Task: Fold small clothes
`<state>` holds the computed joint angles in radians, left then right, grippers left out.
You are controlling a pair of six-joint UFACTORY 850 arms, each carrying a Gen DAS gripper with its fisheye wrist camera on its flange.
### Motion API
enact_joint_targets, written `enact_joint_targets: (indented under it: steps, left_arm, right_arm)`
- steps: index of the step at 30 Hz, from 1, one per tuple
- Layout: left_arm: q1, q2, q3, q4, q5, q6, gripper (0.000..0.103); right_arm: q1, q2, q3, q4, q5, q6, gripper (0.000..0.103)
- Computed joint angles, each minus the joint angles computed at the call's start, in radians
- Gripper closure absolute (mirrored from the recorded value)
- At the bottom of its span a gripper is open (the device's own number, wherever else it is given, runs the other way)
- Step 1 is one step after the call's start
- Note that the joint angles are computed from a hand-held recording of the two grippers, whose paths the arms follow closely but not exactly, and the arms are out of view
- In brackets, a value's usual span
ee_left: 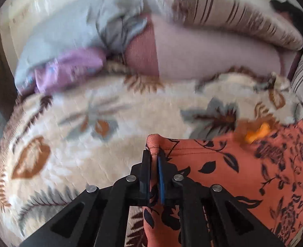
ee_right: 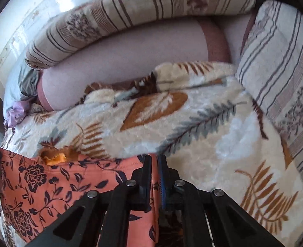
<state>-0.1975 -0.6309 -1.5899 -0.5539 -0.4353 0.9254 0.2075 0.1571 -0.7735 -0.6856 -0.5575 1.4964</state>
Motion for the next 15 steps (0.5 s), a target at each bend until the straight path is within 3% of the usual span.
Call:
enact_joint_targets:
  steps: [2,3,4,5,6,10,13,14,15]
  left_arm:
    - [0.016,-0.041,-0.031,0.018,-0.06,-0.051,0.092]
    - [0.024,-0.032,-0.017,-0.033,-0.051,-0.014,0.091]
    - [0.032,-0.024,-0.006,-0.065,-0.043,0.015,0.082]
    - [0.038,-0.016,0.0,-0.078,-0.036,0.022,0.071]
    - [0.044,-0.007,0.009,-0.106,-0.03,0.043,0.069]
    - [0.071,0.018,0.022,-0.268,-0.066,0.163,0.067]
    - [0.052,0.01,0.015,-0.196,-0.073,0.105,0.05]
    - [0.041,-0.007,-0.002,-0.11,-0.083,0.045,0.054]
    - [0.026,-0.02,-0.012,-0.014,-0.08,-0.032,0.071]
  right_arm:
    - [-0.001,0.015,0.043,0.025,0.072,0.015,0.092]
    - [0.005,0.02,0.052,0.01,0.078,0.022,0.08]
    - [0.011,0.022,0.054,0.003,0.068,0.02,0.069]
    - [0.016,0.029,0.057,-0.004,0.066,0.031,0.034]
    - [0.017,0.042,0.064,-0.05,0.076,0.084,0.019]
    - [0.0,0.028,0.047,-0.084,0.128,0.113,0.019]
    - [-0.025,-0.057,-0.003,0.087,0.121,-0.095,0.021]
    - [-0.032,-0.082,-0.016,0.135,0.115,-0.146,0.032]
    - [-0.029,-0.104,-0.029,0.166,0.097,-0.181,0.078]
